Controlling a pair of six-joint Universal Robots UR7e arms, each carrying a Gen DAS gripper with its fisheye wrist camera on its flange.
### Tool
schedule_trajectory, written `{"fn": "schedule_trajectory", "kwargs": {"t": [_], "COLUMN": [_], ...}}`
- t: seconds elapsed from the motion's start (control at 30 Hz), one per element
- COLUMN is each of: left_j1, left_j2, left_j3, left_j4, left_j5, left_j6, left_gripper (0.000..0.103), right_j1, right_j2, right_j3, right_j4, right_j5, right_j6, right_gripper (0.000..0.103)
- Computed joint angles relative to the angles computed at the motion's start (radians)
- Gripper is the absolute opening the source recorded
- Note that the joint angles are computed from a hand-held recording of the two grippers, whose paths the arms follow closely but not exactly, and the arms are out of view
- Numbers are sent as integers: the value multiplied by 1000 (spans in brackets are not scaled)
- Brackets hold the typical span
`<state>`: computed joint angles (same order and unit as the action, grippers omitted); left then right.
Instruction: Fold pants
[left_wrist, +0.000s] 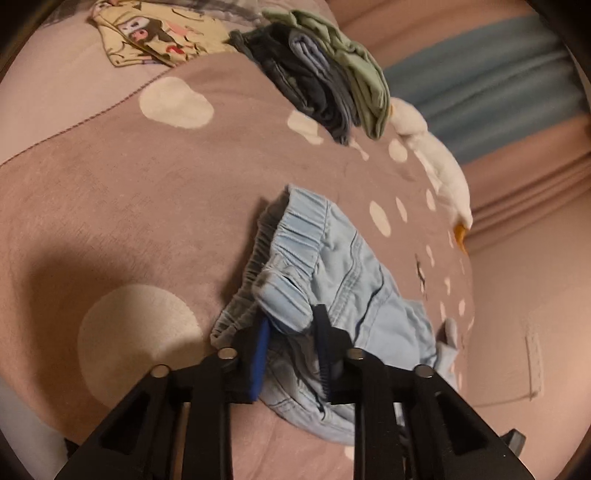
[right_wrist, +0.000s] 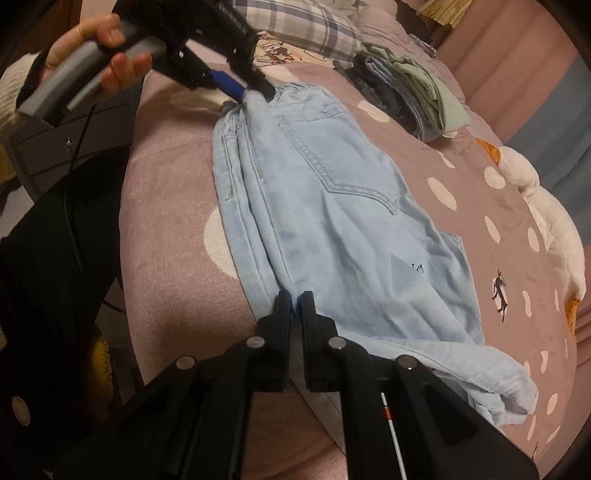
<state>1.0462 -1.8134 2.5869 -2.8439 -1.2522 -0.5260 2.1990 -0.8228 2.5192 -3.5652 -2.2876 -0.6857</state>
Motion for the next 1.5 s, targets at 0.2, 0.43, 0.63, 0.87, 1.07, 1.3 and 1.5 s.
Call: {"fn": "schedule_trajectory", "kwargs": {"t": [0.2, 0.43, 0.63, 0.87, 1.07, 1.3, 1.5], "left_j1": [-114, -111, -340, -349, -340, -265, -293], "left_j2": [-75, -99, -179, 207, 330, 326, 333], "left_j3": [37, 32, 48, -1, -14, -18, -19], "left_j4": [75, 185, 353, 120, 110, 31, 51], "left_j5": [121, 158, 326, 181, 179, 72, 100], "left_j6": [-20, -26, -16, 118, 168, 166, 170], "left_gripper": [16, 17, 19, 19, 24, 24, 24], "right_j1": [7, -42, -98, -215, -302, -538, -741], "right_j2": [-97, -90, -185, -58, -344, -666, -664], "right_j3": [17, 36, 87, 54, 136, 89, -15], "right_j4": [52, 74, -49, -140, -48, 95, 165], "right_j5": [41, 57, 120, 92, 225, 164, 291], "right_j6": [2, 93, 231, 376, 501, 761, 915], "right_gripper": [5, 4, 15, 25, 48, 73, 65]}}
